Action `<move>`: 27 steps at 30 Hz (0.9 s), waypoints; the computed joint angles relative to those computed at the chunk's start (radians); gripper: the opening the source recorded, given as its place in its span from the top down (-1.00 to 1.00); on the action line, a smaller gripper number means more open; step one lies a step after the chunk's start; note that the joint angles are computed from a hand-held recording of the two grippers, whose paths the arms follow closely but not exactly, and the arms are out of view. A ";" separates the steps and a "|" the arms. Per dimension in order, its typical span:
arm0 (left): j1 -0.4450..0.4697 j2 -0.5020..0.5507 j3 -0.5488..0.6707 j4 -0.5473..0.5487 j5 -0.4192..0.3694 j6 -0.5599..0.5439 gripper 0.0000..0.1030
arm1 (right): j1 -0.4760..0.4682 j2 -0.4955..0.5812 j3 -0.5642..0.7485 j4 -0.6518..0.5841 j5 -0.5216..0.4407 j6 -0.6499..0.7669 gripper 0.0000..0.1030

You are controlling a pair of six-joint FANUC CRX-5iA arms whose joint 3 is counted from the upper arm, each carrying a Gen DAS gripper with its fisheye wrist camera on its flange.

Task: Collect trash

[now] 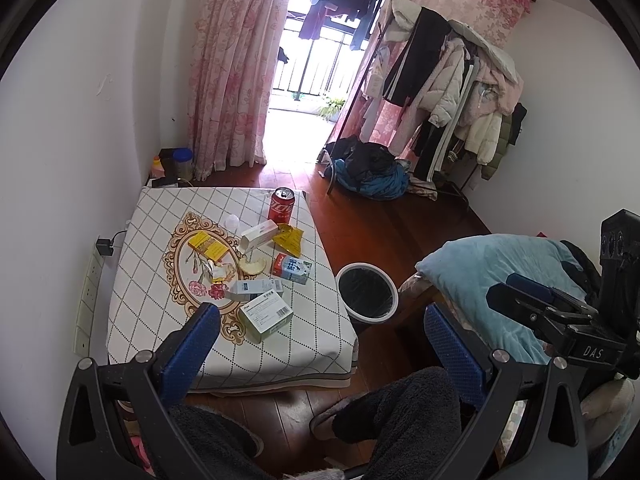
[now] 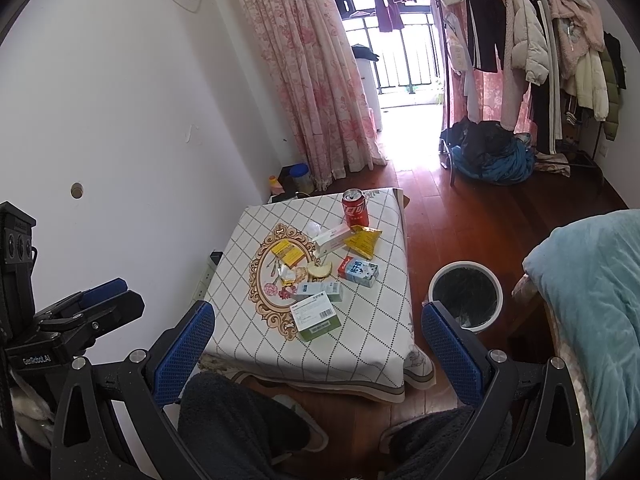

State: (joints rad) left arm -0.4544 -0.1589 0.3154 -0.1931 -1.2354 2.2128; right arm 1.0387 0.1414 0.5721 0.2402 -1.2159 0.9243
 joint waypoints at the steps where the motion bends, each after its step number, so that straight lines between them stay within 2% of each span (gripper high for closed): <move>1: 0.002 -0.003 -0.002 0.002 0.000 -0.004 -1.00 | 0.001 0.001 0.002 0.000 -0.002 0.000 -1.00; 23: 0.000 0.000 0.003 -0.002 -0.004 -0.001 -1.00 | -0.005 -0.004 -0.014 -0.009 0.017 0.002 -1.00; 26: -0.014 0.025 0.041 -0.056 -0.051 0.033 -1.00 | -0.009 -0.003 -0.019 -0.014 0.028 -0.013 -1.00; 27: -0.028 0.053 0.076 -0.109 -0.103 0.062 -1.00 | -0.013 -0.002 -0.026 -0.017 0.037 -0.026 -1.00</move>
State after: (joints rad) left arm -0.4825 -0.1056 0.3916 -0.3022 -1.3382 2.2746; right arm 1.0259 0.1392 0.5460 0.2236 -1.1789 0.8988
